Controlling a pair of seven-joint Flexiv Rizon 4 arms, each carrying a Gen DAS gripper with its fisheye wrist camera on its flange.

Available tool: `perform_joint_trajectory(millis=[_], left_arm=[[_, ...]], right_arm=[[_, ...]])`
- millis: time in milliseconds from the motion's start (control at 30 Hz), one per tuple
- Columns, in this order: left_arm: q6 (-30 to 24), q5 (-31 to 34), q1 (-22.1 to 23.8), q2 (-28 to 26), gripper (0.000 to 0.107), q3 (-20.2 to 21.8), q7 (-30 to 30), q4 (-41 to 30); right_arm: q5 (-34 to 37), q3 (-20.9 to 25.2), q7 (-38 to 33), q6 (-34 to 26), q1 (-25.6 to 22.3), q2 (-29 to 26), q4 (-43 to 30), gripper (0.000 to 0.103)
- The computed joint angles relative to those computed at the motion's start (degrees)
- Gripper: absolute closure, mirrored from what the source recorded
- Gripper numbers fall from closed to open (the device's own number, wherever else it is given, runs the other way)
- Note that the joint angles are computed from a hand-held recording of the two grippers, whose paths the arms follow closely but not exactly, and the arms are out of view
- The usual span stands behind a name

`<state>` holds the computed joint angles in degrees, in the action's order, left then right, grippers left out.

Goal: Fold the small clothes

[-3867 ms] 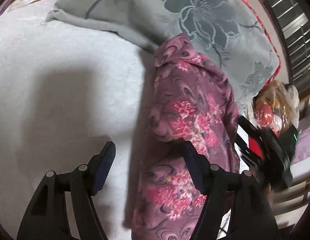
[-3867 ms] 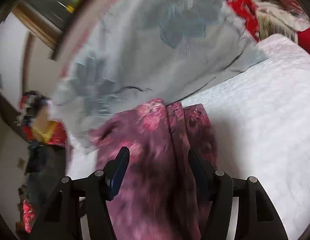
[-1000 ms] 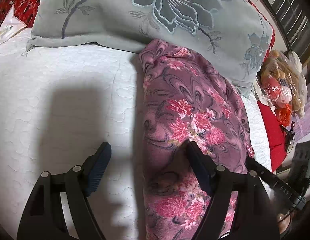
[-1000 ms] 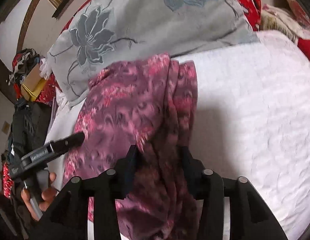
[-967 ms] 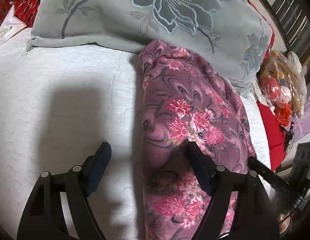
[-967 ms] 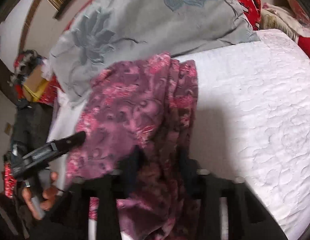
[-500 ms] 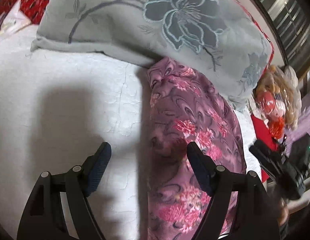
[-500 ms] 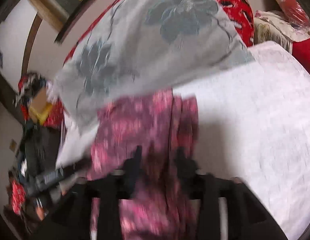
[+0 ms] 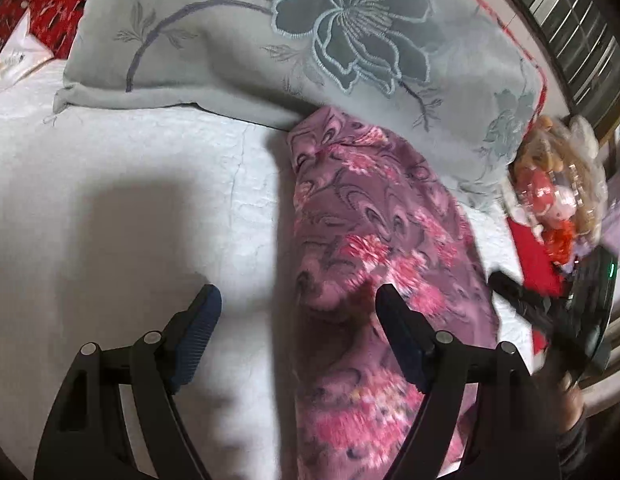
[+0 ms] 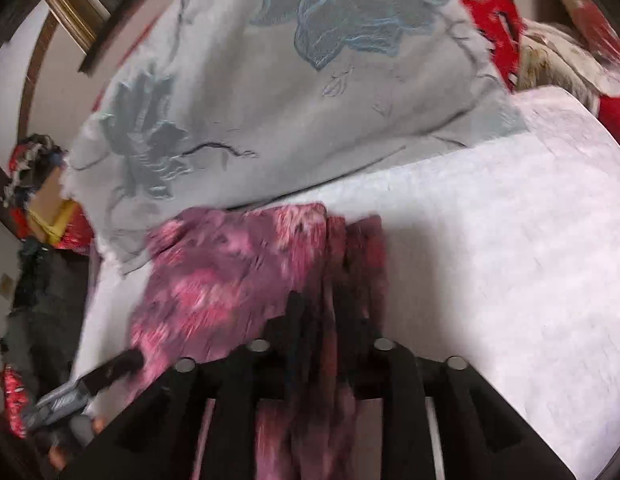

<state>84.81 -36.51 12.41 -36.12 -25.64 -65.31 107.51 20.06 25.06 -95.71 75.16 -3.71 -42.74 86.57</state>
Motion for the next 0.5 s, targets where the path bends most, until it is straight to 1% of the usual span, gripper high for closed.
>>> perform_joint_trajectory(millis=[33, 67, 100, 133, 167, 200, 233, 267, 333, 367, 400, 467, 500], left_arm=[[-0.3, -2.8, 1.6, 0.3, 0.027, -2.4, 2.1, 1.2], [-1.3, -1.8, 2.4, 0.1, 0.027, -3.0, 0.9, 1.4], [-3.2, -1.0, 1.7, 0.3, 0.027, -1.7, -0.8, 1.3], [-4.0, -1.7, 0.1, 0.6, 0.026, 0.2, -1.1, 1.3], [-2.4, -1.8, -0.8, 1.1, 0.024, 0.7, -0.9, 2.1], [-3.3, -1.1, -2.2, 1.5, 0.024, 2.4, -1.5, 2.0], [-5.1, 0.1, -3.9, 2.1, 0.024, 4.8, -2.5, 1.6], [-6.5, 0.8, -5.0, 2.6, 0.023, 6.2, -2.9, 1.5], [-10.0, 0.0, -5.0, 3.2, 0.021, 6.9, -2.9, 1.4], [-11.1, -1.1, -4.8, 3.3, 0.021, 6.8, -2.3, 1.4], [-12.1, -2.6, -4.4, 3.6, 0.021, 6.6, -1.7, 1.6], [-14.8, -5.9, -4.0, 4.0, 0.021, 6.6, -1.3, 1.6], [-16.0, -6.8, -4.4, 3.9, 0.021, 7.3, -1.4, 1.2]], right_arm=[[0.3, 0.4, -1.0, 0.8, -0.6, 0.8, 1.8, 0.034], [-0.1, -0.6, -1.5, 2.0, -0.2, 2.1, 4.6, 0.028], [-1.3, -1.9, -1.3, 1.9, 0.6, 2.8, 6.8, 0.020], [-1.3, -1.4, -1.4, 0.3, -0.1, 2.6, 7.6, 0.016], [-0.6, -0.5, -2.4, 2.2, -0.6, 2.4, 8.6, 0.015], [0.2, -0.2, -4.4, 7.5, -0.3, 2.6, 10.5, 0.015], [-1.2, -1.6, -2.8, 9.2, 1.2, 2.9, 11.7, 0.012], [-1.8, -3.5, -0.5, 11.0, 3.1, 3.1, 12.5, 0.011], [-3.1, -6.7, 3.5, 13.0, 6.2, 3.2, 13.3, 0.005], [-3.8, -7.6, 5.0, 13.2, 7.0, 3.3, 13.6, 0.003], [-4.2, -7.1, 5.6, 13.7, 6.6, 3.1, 13.6, 0.001], [-4.7, -5.6, 6.7, 14.8, 5.2, 2.7, 13.8, 0.000], [-5.0, -5.0, 7.2, 15.8, 4.8, 2.3, 13.9, 0.000]])
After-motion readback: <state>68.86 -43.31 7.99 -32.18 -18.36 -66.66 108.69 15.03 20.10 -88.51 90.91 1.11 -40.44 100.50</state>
